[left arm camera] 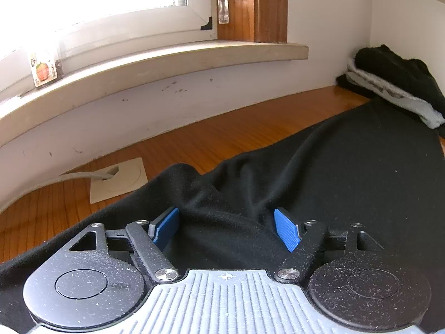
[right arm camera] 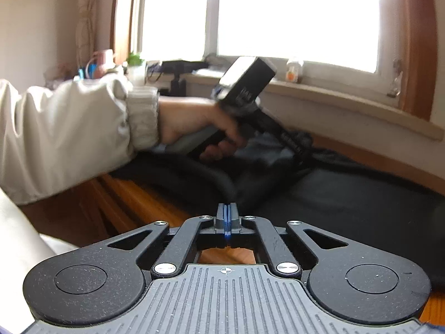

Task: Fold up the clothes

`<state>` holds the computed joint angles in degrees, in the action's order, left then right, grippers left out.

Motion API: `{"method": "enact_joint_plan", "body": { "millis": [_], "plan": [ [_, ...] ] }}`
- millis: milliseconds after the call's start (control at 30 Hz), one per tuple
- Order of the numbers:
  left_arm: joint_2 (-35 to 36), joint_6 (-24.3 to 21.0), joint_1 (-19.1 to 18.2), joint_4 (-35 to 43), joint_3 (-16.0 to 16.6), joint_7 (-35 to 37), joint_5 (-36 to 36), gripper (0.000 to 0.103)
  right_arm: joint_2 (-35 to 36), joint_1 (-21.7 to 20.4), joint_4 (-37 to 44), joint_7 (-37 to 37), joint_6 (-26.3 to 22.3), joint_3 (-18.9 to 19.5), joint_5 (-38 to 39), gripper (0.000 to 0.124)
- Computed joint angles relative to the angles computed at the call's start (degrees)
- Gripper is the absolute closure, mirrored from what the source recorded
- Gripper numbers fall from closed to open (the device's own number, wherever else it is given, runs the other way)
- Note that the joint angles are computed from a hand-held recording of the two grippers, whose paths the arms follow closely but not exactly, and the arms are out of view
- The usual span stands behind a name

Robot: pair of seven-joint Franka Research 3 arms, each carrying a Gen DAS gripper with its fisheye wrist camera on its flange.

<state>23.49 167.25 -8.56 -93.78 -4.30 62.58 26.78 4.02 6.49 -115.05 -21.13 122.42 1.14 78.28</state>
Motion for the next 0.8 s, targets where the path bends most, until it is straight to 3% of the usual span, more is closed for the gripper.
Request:
{"method": "enact_joint_plan", "body": {
  "millis": [200, 300, 367, 433, 633, 733, 800],
  "plan": [
    [-0.4, 2.5, 2.6, -1.4, -2.5, 2.4, -4.4, 0.026, 3.6, 2.1, 3.9, 0.6, 4.3, 2.2, 4.7, 0.120],
    [-0.4, 2.6, 2.7, -1.5, -2.6, 3.1, -5.4, 0.025, 6.4, 3.4, 6.6, 4.4, 6.9, 3.5, 2.0, 0.119],
    [-0.4, 2.5, 2.1, -1.4, -2.0, 2.9, -5.3, 0.025, 7.7, 3.3, 8.1, 9.5, 4.2, 3.6, -3.9, 0.118],
    [-0.4, 2.3, 1.8, -1.2, -1.7, 2.7, -5.1, 0.025, 7.1, 2.4, 7.1, 9.5, 1.5, 3.7, -6.2, 0.118],
    [-0.8, 4.1, 2.9, -2.1, -2.3, 2.2, -7.4, 0.024, 7.0, 0.8, 6.8, 9.9, -1.7, 3.2, -6.8, 0.118],
    [-0.9, 5.0, 0.0, -1.3, 2.8, -4.5, -4.9, 0.024, 6.8, 0.6, 6.4, 9.0, -1.2, 3.5, -5.8, 0.118],
    [0.2, 2.3, 1.0, 1.3, 1.9, -3.9, -4.5, 0.024, 6.5, 0.7, 6.1, 8.1, -0.1, 3.6, -3.9, 0.117]
  ]
}}
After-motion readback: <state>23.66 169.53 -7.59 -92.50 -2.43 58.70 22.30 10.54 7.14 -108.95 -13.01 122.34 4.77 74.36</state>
